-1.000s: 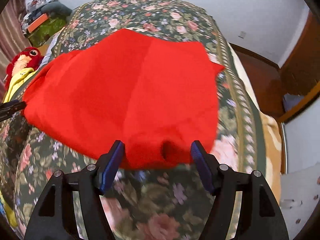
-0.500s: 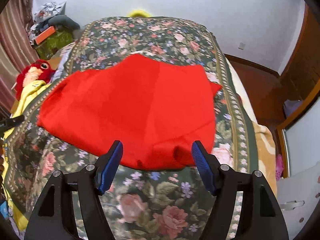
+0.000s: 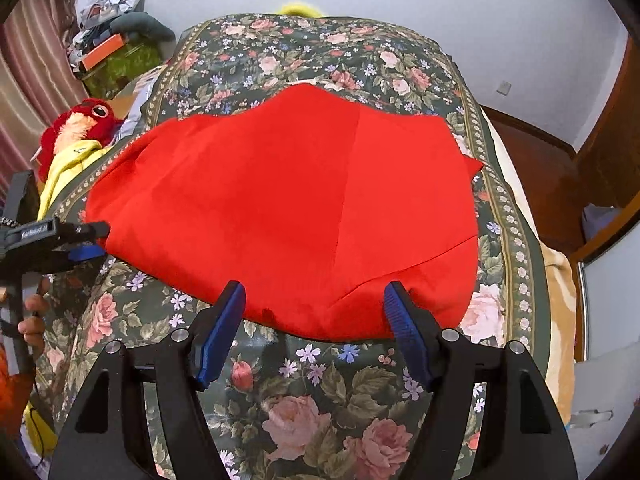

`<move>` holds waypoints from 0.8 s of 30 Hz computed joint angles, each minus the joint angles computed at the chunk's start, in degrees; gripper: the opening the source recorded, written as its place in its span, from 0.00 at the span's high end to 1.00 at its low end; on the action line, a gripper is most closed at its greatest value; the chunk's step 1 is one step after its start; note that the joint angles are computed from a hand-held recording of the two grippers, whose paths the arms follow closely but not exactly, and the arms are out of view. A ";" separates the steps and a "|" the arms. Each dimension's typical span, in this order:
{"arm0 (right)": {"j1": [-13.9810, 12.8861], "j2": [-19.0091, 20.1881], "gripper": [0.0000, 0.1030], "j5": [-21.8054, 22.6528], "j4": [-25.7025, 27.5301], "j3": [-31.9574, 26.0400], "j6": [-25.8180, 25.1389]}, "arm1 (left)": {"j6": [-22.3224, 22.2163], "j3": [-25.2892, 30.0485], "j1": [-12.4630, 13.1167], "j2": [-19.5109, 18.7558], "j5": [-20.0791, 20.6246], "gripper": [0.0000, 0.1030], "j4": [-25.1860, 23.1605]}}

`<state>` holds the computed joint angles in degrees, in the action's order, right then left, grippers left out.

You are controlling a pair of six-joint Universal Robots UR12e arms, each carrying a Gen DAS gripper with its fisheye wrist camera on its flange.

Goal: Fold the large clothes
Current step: 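Pat the folded jacket flat with both tools open, then grasp the red jacket edge with the left tool and lift it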

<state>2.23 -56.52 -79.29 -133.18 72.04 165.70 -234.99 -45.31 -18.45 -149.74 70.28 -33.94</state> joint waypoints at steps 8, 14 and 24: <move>0.40 0.60 0.34 -0.38 0.81 -0.80 -0.23 | -5.70 6.56 0.93 -4.79 -0.48 0.39 2.96; 0.99 0.74 0.34 -1.26 1.20 -1.29 -1.08 | -12.42 9.39 1.32 -7.00 1.43 0.71 3.61; 2.29 1.71 0.34 -0.08 2.48 -3.93 -3.07 | -0.12 4.74 -0.56 -0.67 15.91 0.90 3.93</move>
